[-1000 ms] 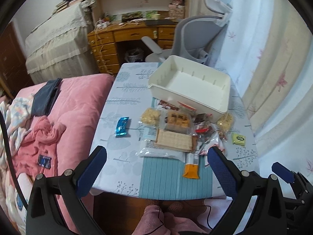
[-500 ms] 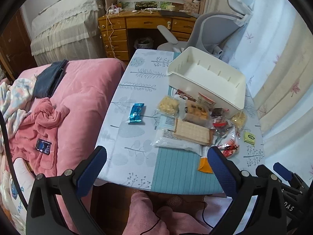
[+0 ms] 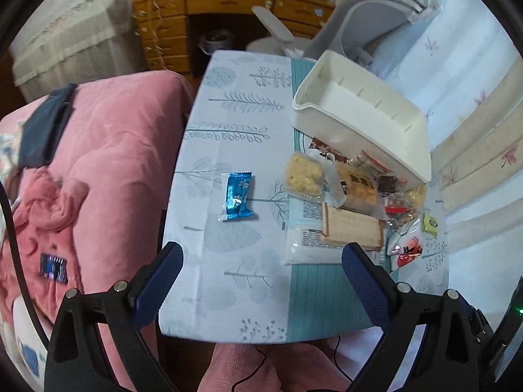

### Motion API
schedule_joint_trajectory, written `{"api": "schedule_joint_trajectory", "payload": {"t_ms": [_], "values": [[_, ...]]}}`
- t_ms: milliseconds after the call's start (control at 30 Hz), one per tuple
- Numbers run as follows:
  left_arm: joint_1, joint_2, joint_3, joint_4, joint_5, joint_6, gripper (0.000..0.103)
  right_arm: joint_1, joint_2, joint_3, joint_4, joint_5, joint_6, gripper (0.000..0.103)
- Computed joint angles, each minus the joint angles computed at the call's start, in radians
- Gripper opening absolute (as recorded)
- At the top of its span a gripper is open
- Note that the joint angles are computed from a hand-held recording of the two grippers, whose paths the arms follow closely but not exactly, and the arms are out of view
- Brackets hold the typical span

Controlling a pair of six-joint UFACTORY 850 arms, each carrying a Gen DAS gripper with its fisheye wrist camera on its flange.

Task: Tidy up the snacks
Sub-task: 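Grasp the blue candy with the left tool while the right tool grasps the orange bar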

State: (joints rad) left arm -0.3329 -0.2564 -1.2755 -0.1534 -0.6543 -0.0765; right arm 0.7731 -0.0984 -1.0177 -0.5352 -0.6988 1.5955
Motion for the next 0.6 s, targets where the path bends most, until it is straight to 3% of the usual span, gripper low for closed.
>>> {"api": "schedule_joint_trajectory", "payload": {"t_ms": [300,500,600], "values": [[0.054,-0.211,-0.166,-0.067,-0.104,0.187,0.082,0.039,-0.144,-0.091,-0.092,-0.088,0.155,0.09],[0.081,-0.35,-0.269,-0.13,-0.155,0.239,0.067,0.035,-0.233,-0.141,-0.044,-0.111,0.096,0.082],[0.084,-0.402,-0.306,-0.16,-0.169,0.247,0.066,0.021,-0.269,-0.147,0.005,-0.1,0.068,0.074]]}}
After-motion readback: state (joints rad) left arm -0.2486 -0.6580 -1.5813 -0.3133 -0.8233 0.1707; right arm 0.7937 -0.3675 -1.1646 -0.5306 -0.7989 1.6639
